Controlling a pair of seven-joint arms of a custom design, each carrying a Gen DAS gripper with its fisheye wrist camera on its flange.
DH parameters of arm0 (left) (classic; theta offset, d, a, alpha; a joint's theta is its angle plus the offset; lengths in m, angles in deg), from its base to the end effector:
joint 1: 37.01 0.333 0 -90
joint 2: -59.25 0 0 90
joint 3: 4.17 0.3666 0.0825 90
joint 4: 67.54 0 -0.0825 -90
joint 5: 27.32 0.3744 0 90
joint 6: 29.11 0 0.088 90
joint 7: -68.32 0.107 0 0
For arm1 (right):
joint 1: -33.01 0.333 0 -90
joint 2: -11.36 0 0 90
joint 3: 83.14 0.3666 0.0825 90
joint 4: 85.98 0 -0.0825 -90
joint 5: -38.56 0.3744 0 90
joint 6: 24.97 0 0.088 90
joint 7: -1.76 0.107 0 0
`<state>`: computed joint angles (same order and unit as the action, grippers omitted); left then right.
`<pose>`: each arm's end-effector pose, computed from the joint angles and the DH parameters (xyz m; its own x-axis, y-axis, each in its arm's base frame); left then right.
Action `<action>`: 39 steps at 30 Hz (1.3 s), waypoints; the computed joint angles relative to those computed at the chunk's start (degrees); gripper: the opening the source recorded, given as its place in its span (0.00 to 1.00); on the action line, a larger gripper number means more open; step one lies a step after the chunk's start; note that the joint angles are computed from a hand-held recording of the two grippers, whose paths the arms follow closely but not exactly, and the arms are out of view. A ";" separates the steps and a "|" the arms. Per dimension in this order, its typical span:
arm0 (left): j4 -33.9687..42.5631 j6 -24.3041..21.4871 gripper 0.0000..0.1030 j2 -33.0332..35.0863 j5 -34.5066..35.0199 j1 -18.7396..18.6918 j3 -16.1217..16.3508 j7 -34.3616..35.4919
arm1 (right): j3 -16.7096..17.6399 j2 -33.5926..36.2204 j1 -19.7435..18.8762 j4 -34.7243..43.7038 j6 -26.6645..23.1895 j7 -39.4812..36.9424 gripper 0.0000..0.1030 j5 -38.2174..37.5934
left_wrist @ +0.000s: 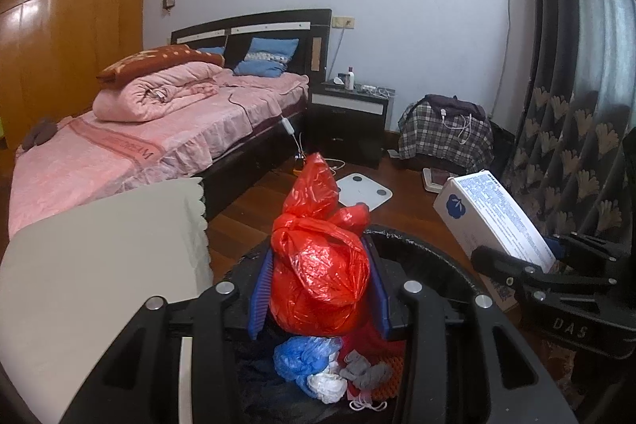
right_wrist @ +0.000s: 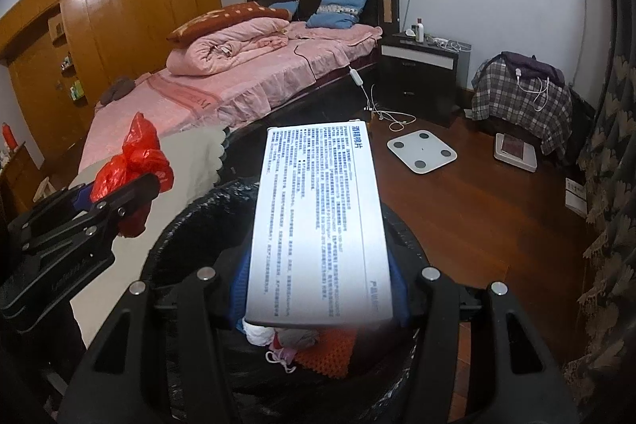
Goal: Collect trash
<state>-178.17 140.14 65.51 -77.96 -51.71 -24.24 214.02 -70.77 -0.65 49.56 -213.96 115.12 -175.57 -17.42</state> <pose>0.5437 -0.3022 0.5773 -0.7022 -0.7111 0.0349 -0.4042 0.3577 -0.8418 0.4366 0.2488 0.5552 -0.3911 -0.9140 -0.1085 -0.5561 0.3286 -0.7634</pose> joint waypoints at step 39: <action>-16.93 2.00 0.94 -17.82 3.69 -5.20 14.06 -6.05 | 4.77 -0.32 5.73 4.46 -5.31 -1.21 0.94 2.12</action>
<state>-195.10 142.14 47.70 -74.27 -56.90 -10.18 207.97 -65.99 -0.97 55.29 -209.49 109.81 -176.78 -15.30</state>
